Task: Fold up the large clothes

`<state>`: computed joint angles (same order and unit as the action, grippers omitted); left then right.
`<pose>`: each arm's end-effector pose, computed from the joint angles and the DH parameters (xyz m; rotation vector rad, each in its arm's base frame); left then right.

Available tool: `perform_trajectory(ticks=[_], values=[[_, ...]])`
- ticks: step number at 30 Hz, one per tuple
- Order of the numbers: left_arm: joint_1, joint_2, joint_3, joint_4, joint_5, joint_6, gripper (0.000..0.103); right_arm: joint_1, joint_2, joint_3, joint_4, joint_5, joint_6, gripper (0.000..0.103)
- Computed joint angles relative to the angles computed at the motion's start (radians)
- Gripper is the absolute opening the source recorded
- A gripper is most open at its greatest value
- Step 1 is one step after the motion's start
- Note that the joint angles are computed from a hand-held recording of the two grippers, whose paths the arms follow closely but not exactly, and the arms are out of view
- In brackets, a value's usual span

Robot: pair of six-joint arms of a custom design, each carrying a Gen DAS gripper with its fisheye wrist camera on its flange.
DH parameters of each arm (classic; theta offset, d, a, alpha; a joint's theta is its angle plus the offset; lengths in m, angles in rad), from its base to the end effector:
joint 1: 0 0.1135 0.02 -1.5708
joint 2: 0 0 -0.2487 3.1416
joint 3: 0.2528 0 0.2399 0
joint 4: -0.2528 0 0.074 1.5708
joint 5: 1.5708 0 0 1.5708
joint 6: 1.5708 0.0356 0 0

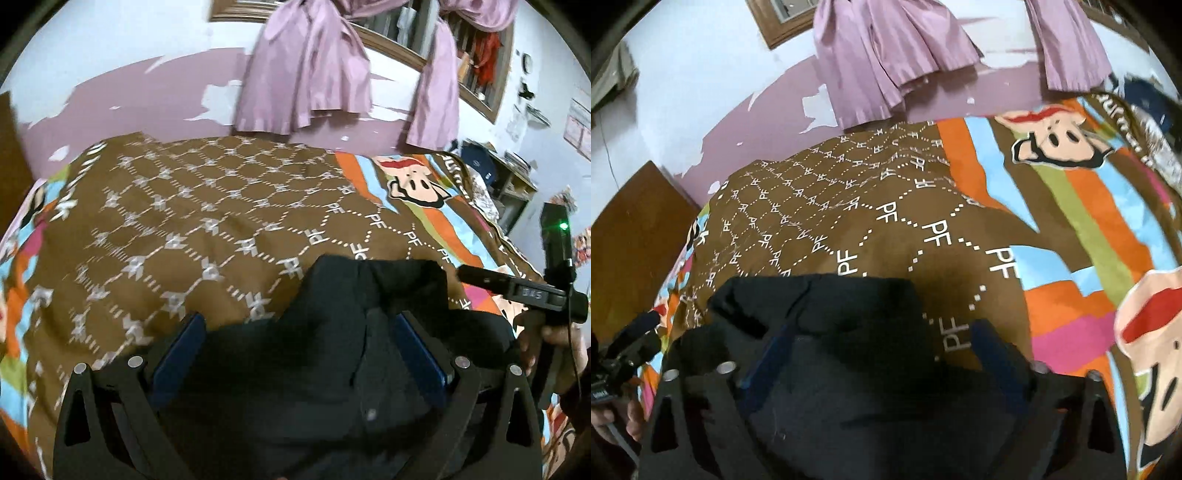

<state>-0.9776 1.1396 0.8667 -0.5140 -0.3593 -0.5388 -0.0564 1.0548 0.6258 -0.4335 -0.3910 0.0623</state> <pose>0.1399 -0.1851 0.2586 0.3342 2.2972 -0.3527 0.2035 0.0021 0.2066 -0.0330 2.4014 0.4769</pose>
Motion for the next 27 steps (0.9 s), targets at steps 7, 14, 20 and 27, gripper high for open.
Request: perform_trajectory(ticks=[7,14,20,27], values=[[0.118,0.276,0.113,0.104,0.075,0.005,0.048,0.084,0.200,0.053,0.095,0.096,-0.017,0.046],[0.115,0.295,0.094,0.136,0.122,0.013,0.007,0.073,0.109,0.011,0.083,0.028,-0.050,0.010],[-0.049,-0.052,-0.067,0.136,-0.079,0.031,0.005,-0.108,-0.320,0.008,-0.250,-0.215,-0.228,0.008],[-0.404,-0.378,-0.102,-0.210,-0.341,-0.184,0.003,-0.464,-0.579,0.150,-0.883,-0.520,-0.756,0.006]])
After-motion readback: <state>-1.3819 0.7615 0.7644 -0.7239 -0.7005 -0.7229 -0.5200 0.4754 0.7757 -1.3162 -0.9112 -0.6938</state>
